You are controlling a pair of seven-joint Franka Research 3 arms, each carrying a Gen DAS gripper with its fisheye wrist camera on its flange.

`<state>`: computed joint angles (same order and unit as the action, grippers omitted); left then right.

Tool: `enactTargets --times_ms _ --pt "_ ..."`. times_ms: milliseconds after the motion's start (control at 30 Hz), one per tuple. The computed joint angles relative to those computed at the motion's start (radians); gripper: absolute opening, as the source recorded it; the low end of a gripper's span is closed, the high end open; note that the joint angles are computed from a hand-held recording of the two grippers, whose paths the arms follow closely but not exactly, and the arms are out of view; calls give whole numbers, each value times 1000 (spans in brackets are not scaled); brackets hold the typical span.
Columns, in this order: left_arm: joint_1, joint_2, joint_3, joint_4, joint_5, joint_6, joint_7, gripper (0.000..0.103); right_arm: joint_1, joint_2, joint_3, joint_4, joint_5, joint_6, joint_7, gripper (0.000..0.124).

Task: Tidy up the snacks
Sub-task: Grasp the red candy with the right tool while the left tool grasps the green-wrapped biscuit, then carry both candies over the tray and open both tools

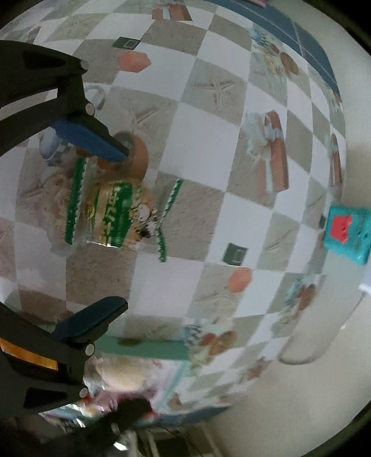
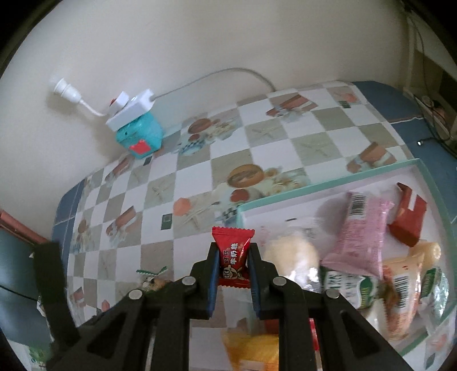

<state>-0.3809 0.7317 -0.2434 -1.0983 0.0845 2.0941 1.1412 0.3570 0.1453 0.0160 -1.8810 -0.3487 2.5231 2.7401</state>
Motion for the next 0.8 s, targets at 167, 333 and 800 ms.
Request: enactTargets --times_ms 167,333,800 --pt "-42 5 30 17 72 -27 -22 51 -17 -67 -3 -61 -34 27 41 20" --pt "-30 -22 18 -19 60 9 -40 51 -59 -146 12 -130 -80 42 103 20" --pt "-104 -78 -80 -12 3 155 151 51 -205 -327 57 -333 36 -60 95 20"
